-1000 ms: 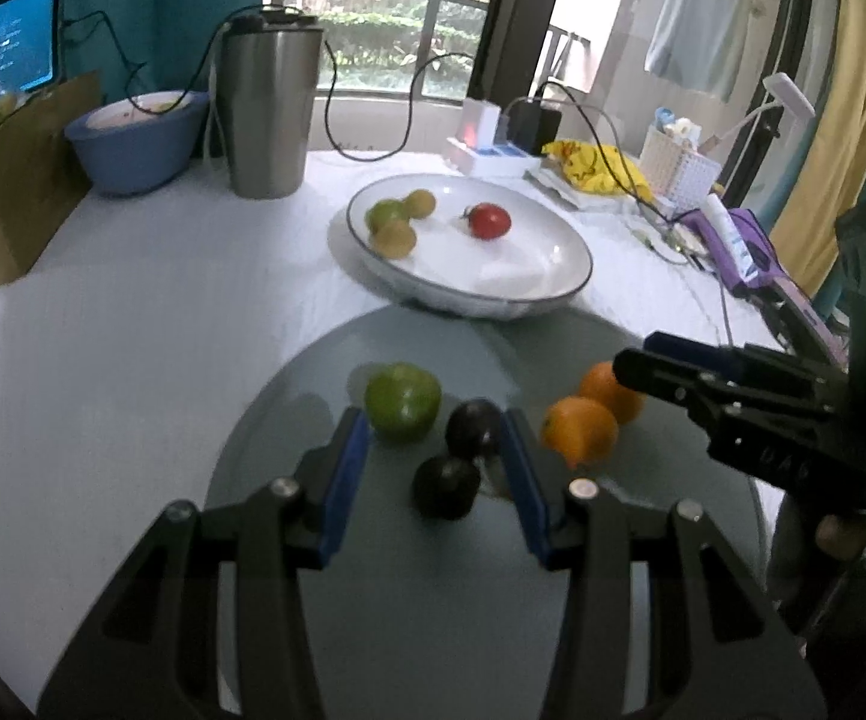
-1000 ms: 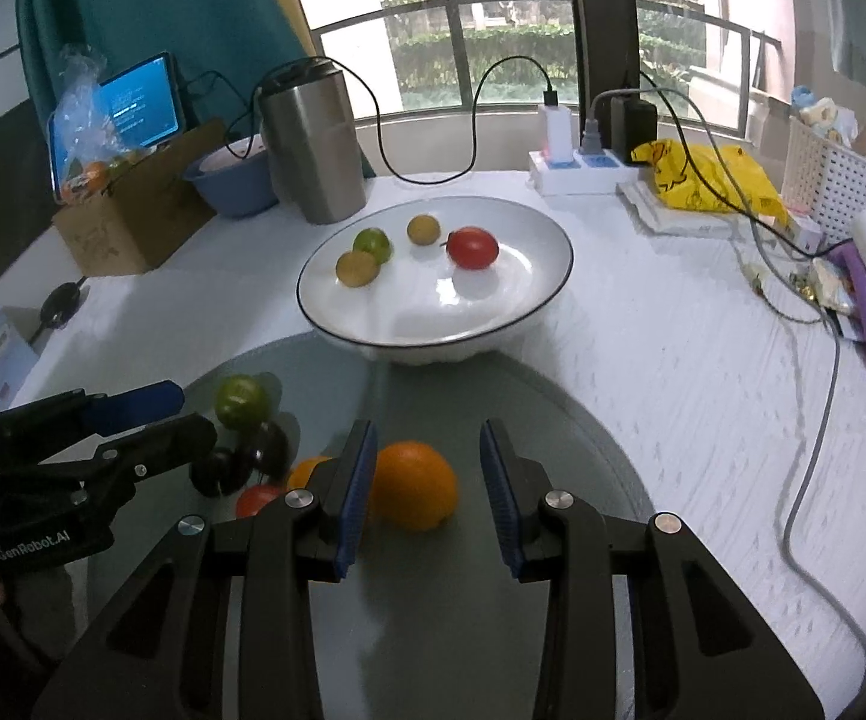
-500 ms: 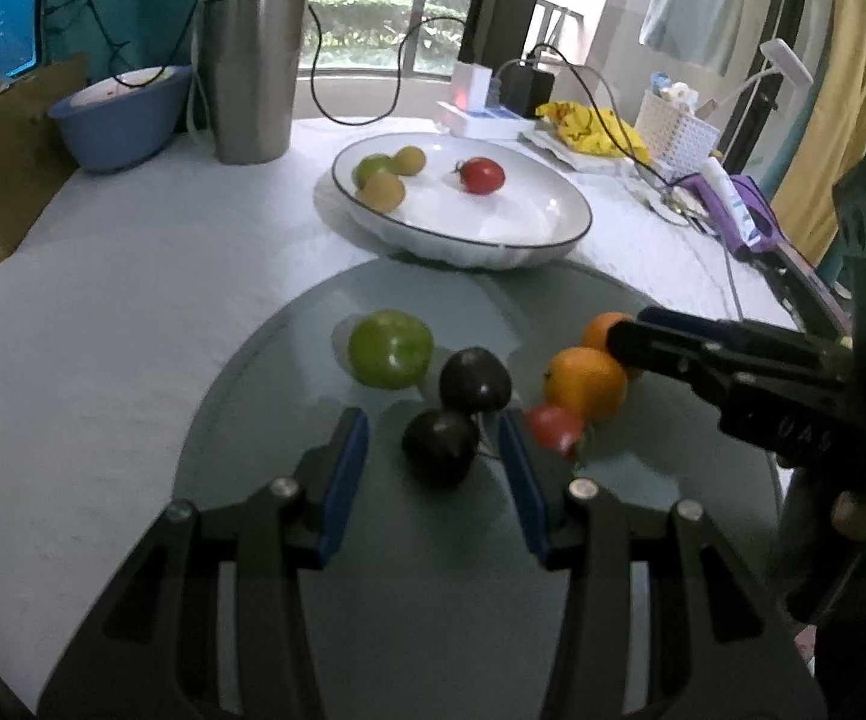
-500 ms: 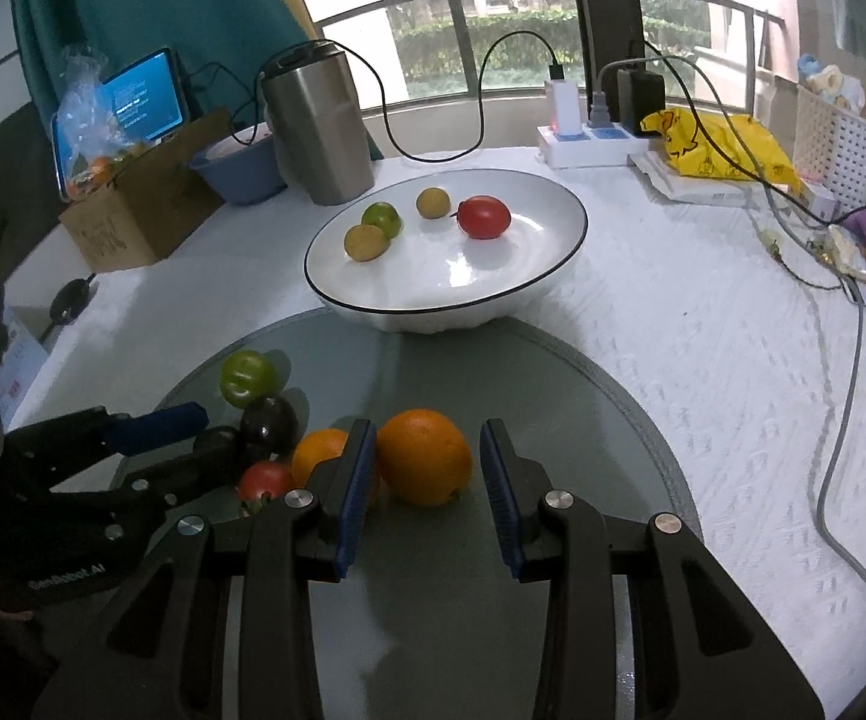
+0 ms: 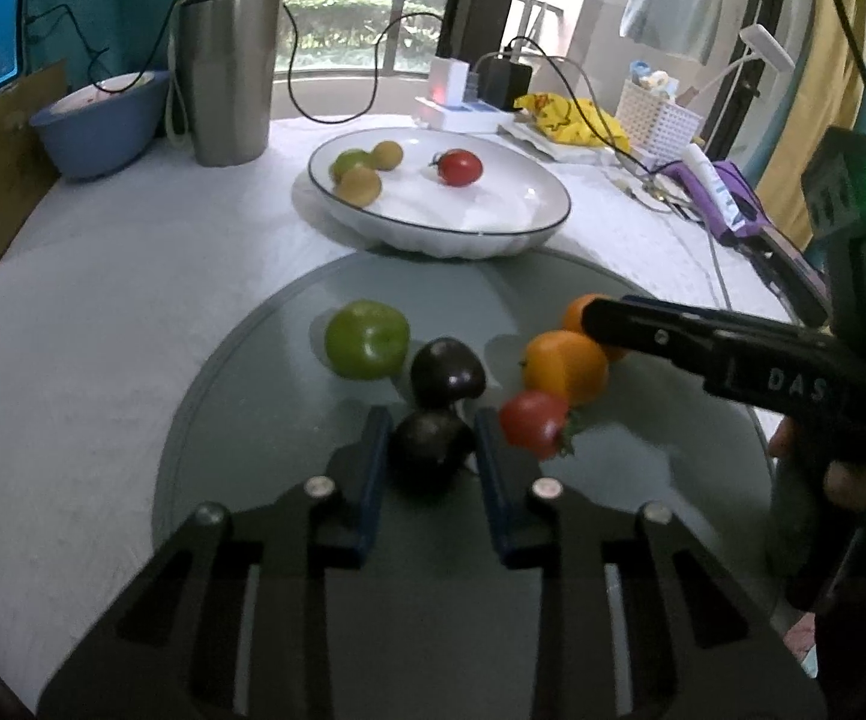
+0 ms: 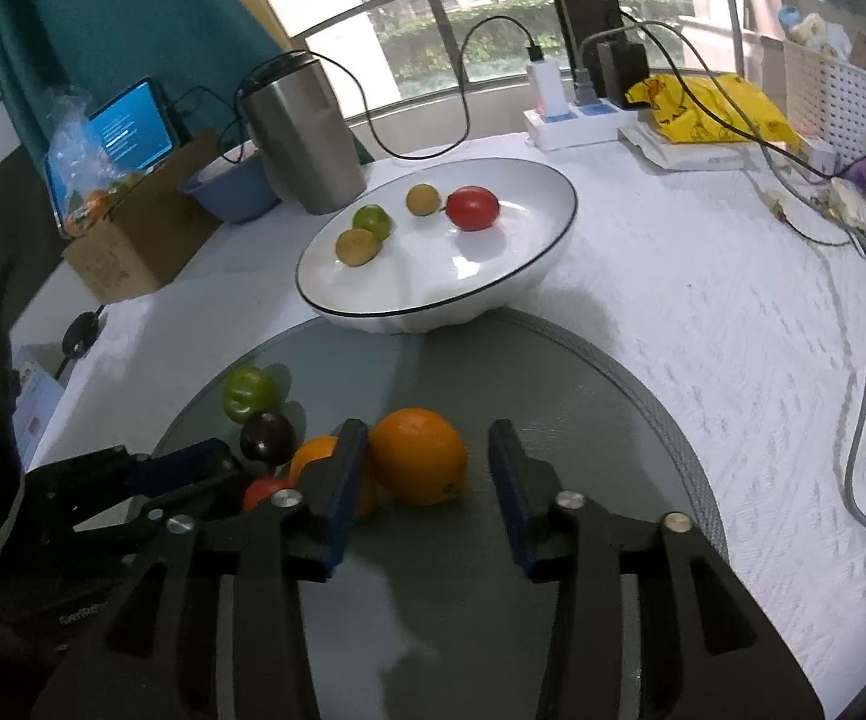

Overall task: Organize fruits
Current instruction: 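Grasp the dark plum with the left gripper while the right gripper grasps an orange, then carry the dark plum and orange into the white bowl and open both grippers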

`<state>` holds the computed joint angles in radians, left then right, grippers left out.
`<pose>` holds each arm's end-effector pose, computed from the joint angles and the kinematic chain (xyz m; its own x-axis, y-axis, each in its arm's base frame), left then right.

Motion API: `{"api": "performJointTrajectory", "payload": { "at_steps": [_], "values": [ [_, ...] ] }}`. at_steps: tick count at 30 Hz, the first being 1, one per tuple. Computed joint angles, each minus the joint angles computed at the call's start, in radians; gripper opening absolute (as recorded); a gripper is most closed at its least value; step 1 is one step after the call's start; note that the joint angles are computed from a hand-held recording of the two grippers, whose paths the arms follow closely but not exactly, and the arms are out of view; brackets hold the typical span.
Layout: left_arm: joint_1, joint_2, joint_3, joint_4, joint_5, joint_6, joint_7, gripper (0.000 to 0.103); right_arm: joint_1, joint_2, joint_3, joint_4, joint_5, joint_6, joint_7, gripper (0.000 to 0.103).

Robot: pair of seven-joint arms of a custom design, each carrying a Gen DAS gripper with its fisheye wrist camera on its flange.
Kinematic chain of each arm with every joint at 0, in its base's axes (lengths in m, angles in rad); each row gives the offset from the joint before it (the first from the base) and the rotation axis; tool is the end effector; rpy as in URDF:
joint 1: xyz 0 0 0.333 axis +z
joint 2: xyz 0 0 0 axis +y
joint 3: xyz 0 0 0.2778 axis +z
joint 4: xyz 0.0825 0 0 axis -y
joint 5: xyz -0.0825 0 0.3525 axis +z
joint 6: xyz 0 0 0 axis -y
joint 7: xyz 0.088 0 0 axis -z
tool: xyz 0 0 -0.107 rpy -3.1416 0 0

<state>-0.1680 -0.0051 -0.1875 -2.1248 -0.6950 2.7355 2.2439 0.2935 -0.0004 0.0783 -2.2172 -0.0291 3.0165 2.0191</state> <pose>0.5278 -0.1697 0.4535 -0.5039 -0.8449 0.1795 -0.7054 0.2826 -0.6500 0.5131 0.2024 0.4530 0.0652 -0.9549 -0.2897 -0.7399 0.1485 -0.6561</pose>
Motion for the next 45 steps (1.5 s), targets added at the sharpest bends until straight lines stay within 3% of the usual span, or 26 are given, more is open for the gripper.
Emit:
{"api": "performJointTrajectory", "payload": {
  "at_steps": [6,8,9,12,24,34,45],
  "values": [
    [-0.003,-0.013,0.002,-0.008,-0.036,-0.009,0.038,0.029,0.008,-0.001,0.005,-0.002,0.135,-0.001,-0.109,0.046],
    [-0.005,-0.016,0.004,-0.008,-0.048,-0.01,0.047,0.028,0.015,-0.002,0.01,-0.004,0.25,0.009,-0.209,0.037],
    [-0.005,-0.019,0.005,-0.008,-0.052,-0.01,0.05,0.028,0.017,-0.004,0.01,-0.005,0.252,0.011,-0.215,0.037],
    [-0.007,-0.025,0.008,-0.009,-0.065,-0.008,0.064,0.028,0.012,-0.009,0.008,-0.009,0.112,0.009,-0.111,0.037],
    [-0.011,-0.026,0.015,0.022,-0.078,0.003,0.078,0.028,-0.005,-0.029,0.005,0.002,-0.015,0.02,-0.031,0.036],
    [0.003,0.031,0.0,0.111,-0.068,0.003,0.093,0.028,-0.012,-0.001,-0.003,0.07,-0.031,0.008,-0.05,0.036],
    [0.037,0.141,-0.039,0.248,-0.015,-0.005,0.056,0.028,-0.021,0.08,-0.008,0.192,0.054,-0.022,-0.166,0.036]
  ]
}}
